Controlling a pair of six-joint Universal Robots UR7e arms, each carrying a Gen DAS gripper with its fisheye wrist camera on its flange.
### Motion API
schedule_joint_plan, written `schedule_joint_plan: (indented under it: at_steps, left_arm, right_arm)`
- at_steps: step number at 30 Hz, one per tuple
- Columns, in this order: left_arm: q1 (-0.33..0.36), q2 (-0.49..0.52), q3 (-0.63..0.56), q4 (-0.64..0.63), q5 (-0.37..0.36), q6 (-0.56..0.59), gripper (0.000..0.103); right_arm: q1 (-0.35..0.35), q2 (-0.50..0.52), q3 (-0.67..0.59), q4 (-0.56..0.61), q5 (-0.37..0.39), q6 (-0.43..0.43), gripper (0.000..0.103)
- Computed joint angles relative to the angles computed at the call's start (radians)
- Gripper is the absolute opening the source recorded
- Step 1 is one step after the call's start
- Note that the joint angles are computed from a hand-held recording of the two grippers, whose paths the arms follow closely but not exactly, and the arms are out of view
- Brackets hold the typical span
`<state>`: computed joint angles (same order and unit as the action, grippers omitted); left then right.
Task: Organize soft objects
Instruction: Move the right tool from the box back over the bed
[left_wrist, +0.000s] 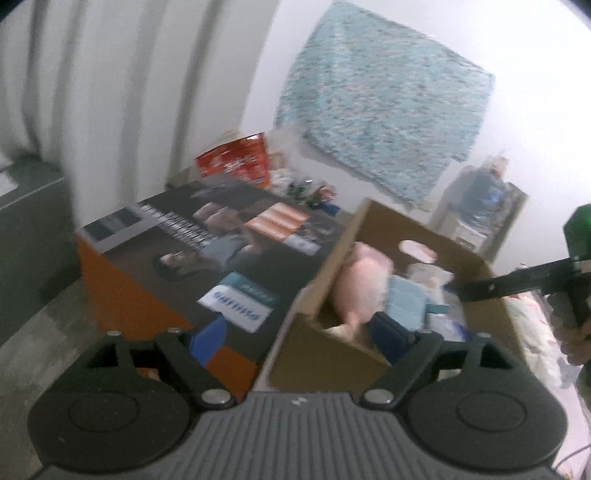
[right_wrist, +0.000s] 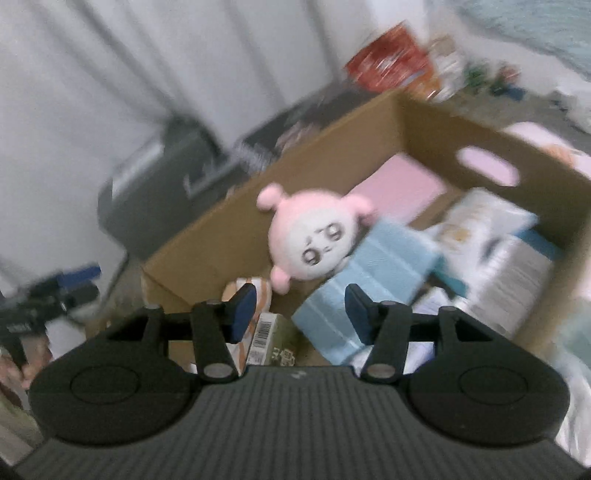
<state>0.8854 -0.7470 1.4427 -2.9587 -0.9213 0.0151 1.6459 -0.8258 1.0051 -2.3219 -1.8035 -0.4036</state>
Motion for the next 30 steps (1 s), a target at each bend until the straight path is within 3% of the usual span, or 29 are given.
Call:
schedule_joint_plan:
  at_steps: [8, 11, 14, 17, 21, 26, 30]
  left_arm:
    - [-0.044, 0.047, -0.035, 0.0, -0.104, 0.092, 0.093]
    - [-0.059, 0.07, -0.052, 0.014, -0.148, 0.12, 0.094]
    - [-0.076, 0.101, -0.084, 0.054, -0.181, 0.147, 0.095]
    - [-0.094, 0.135, -0.127, 0.111, -0.206, 0.159, 0.097]
    - [-0.124, 0.175, -0.16, 0.149, -0.235, 0.188, 0.098]
    - [-0.172, 0.24, -0.204, 0.173, -0.253, 0.273, 0.099]
    - [-0.202, 0.313, -0.279, 0.209, -0.261, 0.33, 0.099]
  right_arm:
    - [-0.083, -0.387, 0.639, -0.621, 0.099, 0.19, 0.073]
    - [-0.137, -0.501, 0.844, -0.801, 0.128, 0.289, 0.076]
    - [-0.18, -0.58, 1.005, -0.944, 0.102, 0.361, 0.076]
    - [-0.216, -0.625, 1.12, -1.078, 0.069, 0.41, 0.076]
    - [-0.284, -0.67, 1.226, -1.222, 0.109, 0.471, 0.077]
    - [-0.345, -0.701, 1.261, -1.284, 0.131, 0.477, 0.077]
    - [-0.375, -0.725, 1.224, -1.257, 0.147, 0.438, 0.078]
